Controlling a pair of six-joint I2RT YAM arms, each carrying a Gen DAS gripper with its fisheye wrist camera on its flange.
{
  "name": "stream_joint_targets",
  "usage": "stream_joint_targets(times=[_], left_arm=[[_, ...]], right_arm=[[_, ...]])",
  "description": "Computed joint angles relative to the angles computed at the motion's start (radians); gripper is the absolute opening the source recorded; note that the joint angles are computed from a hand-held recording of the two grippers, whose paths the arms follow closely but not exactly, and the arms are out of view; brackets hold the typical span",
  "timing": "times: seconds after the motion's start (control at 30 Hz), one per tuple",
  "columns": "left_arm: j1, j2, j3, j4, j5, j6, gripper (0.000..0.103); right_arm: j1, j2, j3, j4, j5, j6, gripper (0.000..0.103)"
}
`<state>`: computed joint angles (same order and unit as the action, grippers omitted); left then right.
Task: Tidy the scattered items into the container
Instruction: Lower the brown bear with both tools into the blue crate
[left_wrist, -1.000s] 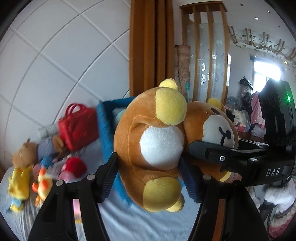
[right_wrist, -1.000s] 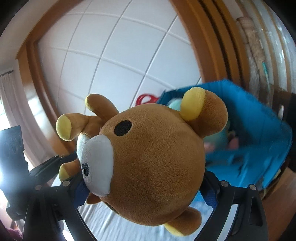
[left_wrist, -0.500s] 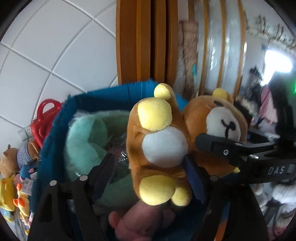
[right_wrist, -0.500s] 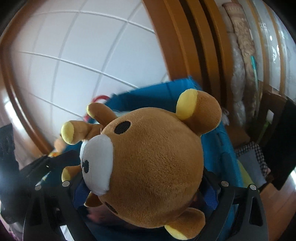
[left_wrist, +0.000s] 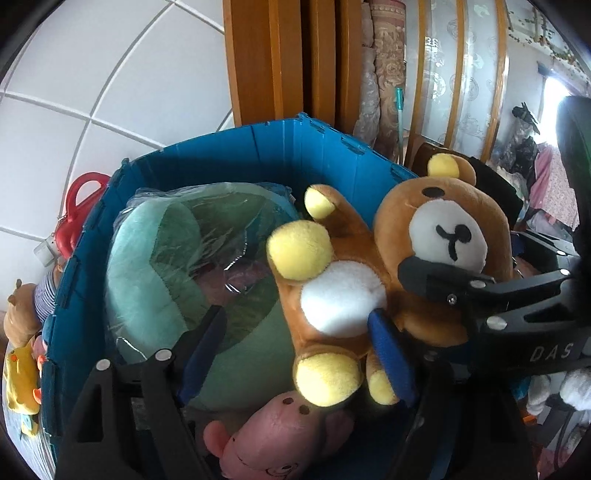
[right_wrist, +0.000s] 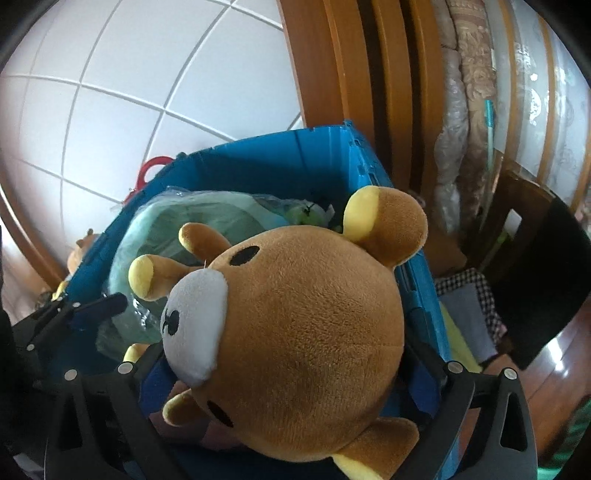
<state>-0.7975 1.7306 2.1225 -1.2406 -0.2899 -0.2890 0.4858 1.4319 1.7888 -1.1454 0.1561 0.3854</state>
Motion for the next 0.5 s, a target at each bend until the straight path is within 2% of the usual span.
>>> stream_joint_targets(times=[0.4,0.5], left_arm=[[0.012,-0.015,-0.022,-0.004,-0.025,-0.017,0.079],[0.012,-0.017,-0.025,-0.008,-0.027,-0.017,0.079]], right_arm=[[0.003,0.057,0.055,-0.047,0.051,-0.020,0.103],[-0.004,0.046,0.046,-0.038,0.034,-0.004,0.103]])
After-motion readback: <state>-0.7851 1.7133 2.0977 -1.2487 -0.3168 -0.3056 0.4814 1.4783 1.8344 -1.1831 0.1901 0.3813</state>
